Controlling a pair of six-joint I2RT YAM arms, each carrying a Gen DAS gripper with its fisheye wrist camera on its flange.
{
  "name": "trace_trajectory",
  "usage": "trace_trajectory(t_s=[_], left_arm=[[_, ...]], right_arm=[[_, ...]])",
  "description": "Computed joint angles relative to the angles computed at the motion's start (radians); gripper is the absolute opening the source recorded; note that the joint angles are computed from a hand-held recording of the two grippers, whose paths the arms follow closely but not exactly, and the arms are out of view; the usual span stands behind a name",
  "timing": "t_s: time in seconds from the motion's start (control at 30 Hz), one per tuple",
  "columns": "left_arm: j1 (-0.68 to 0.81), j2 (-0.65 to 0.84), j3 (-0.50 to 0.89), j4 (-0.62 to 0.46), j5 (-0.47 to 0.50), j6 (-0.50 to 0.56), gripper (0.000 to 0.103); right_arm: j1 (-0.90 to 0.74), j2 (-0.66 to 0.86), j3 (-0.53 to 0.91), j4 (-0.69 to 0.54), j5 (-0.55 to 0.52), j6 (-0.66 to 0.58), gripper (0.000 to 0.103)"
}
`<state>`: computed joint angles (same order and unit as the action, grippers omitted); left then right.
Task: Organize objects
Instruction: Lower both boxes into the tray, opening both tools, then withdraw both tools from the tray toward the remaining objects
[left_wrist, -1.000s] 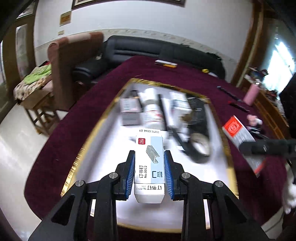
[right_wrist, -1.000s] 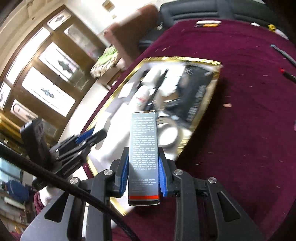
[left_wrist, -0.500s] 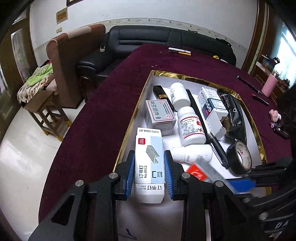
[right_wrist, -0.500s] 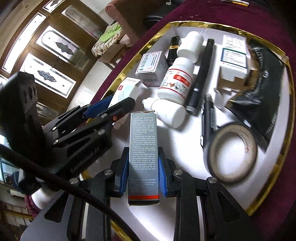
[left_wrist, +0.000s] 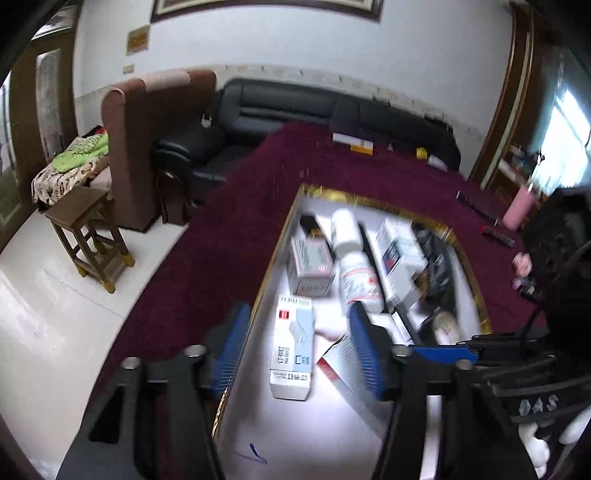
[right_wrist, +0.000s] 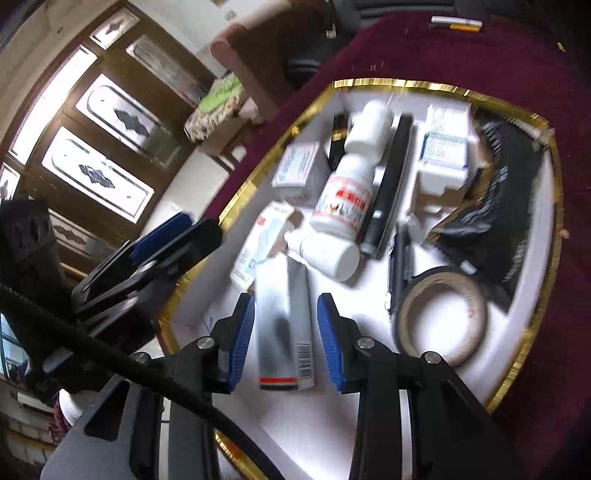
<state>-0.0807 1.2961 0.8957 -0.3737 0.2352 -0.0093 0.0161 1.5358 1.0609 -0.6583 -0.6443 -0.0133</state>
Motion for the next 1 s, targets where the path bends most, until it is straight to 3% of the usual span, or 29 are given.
trace_trajectory(t_s=[0.07,0.17,0.2,0.27,0.37,0.4,0.43,0.5,0.53,0.6,0.63,0.67,0.73,1.0], left_arm=[[0.026,-0.066,-0.015,-0.004,0.065,-0.032,0.07],[0.069,-0.133,-0.026,-0.009,0.223,-0.09,0.076],[0.067,-0.156,-0.03,-0.003,0.23,-0.117,0.076],[0.041,-0.236,-0.038,0.019,0.176,-0.16,0.076],[-0.047,-0.418,-0.079,0.099,0.019,-0.186,0.078],[-0.088,-0.485,-0.102,0.139,-0.048,-0.185,0.082],[-0.14,-0.564,-0.139,0.194,-0.125,-0.185,0.099],[-0.209,-0.682,-0.243,0.36,-0.188,-0.224,0.102],[-0.213,-0.692,-0.284,0.431,-0.144,-0.28,0.102],[-0.203,-0.584,-0.254,0.393,0.037,-0.382,0.102],[-0.233,-0.5,-0.205,0.321,0.066,-0.378,0.102],[-0.289,-0.432,-0.18,0.286,0.033,-0.365,0.102],[-0.388,-0.373,-0.196,0.322,-0.073,-0.372,0.102],[-0.525,-0.15,-0.131,0.335,0.001,-0.419,0.102]], right_arm=[[-0.049,-0.04,-0.009,-0.019,-0.027,-0.013,0.038],[-0.129,-0.097,-0.011,-0.054,-0.062,-0.041,0.039],[-0.164,-0.129,-0.012,-0.068,-0.073,-0.058,0.039],[-0.23,-0.193,-0.008,-0.114,-0.093,-0.131,0.039],[-0.326,-0.4,-0.059,-0.045,-0.061,-0.14,0.038],[-0.377,-0.504,-0.096,0.016,-0.05,-0.133,0.046],[-0.464,-0.575,-0.121,0.053,-0.09,-0.146,0.067],[-0.6,-0.701,-0.224,0.243,-0.213,-0.033,0.092],[-0.675,-0.733,-0.276,0.364,-0.301,0.066,0.095],[-0.734,-0.697,-0.267,0.404,-0.355,0.148,0.103],[-0.75,-0.663,-0.243,0.373,-0.364,0.142,0.103],[-0.769,-0.629,-0.217,0.334,-0.362,0.116,0.103],[-0.834,-0.599,-0.205,0.305,-0.357,0.048,0.103],[-1.032,-0.435,-0.16,0.218,-0.323,-0.255,0.103]])
